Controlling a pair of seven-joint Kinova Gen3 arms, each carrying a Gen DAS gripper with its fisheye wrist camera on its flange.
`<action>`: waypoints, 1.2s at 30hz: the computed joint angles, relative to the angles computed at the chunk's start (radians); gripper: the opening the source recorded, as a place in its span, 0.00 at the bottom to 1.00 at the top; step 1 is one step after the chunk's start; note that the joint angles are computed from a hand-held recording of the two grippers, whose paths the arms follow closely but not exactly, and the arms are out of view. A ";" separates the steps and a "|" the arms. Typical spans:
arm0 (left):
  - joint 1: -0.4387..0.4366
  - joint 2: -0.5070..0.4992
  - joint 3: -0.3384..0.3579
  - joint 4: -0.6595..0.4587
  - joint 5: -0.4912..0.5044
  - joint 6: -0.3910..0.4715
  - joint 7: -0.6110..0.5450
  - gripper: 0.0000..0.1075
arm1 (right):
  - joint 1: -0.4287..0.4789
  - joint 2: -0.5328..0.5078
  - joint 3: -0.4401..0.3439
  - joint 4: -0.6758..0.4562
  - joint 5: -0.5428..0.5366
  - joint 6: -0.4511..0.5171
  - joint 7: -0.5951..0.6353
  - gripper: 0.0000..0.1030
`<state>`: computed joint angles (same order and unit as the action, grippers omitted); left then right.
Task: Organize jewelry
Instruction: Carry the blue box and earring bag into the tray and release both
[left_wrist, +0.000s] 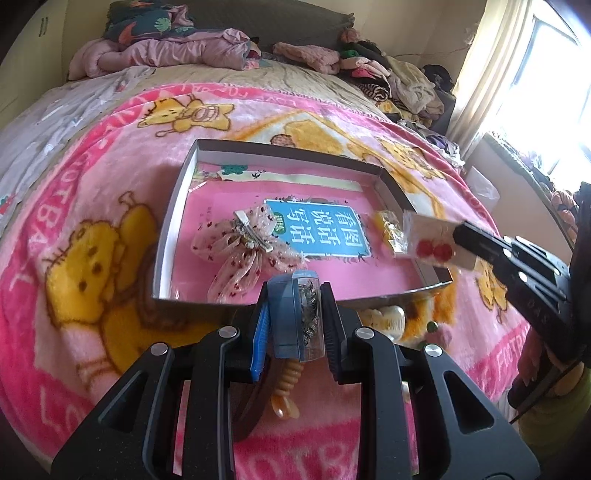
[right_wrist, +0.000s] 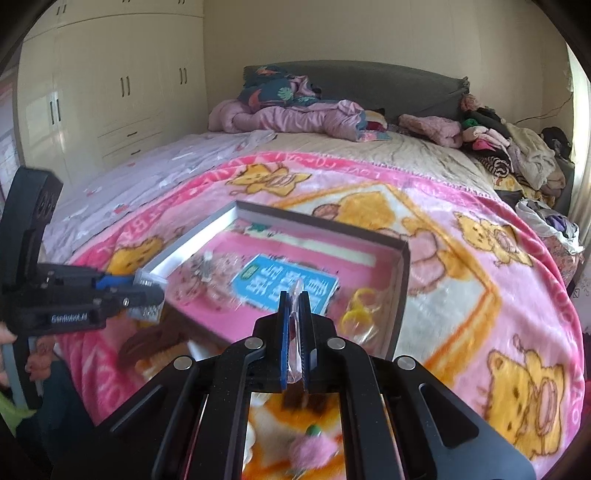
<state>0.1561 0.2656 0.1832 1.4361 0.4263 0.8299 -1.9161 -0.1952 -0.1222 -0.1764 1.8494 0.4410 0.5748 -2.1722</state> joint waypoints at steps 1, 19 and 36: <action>0.002 0.008 0.001 -0.008 -0.001 0.001 0.001 0.17 | 0.004 0.005 0.003 -0.003 0.004 -0.003 -0.001 0.05; 0.067 0.170 0.025 -0.204 -0.081 0.049 0.026 0.17 | 0.010 0.139 0.097 -0.097 0.064 -0.037 -0.033 0.05; 0.074 0.245 0.043 -0.244 -0.067 0.059 -0.005 0.26 | 0.000 0.267 0.168 -0.201 -0.081 -0.048 0.115 0.05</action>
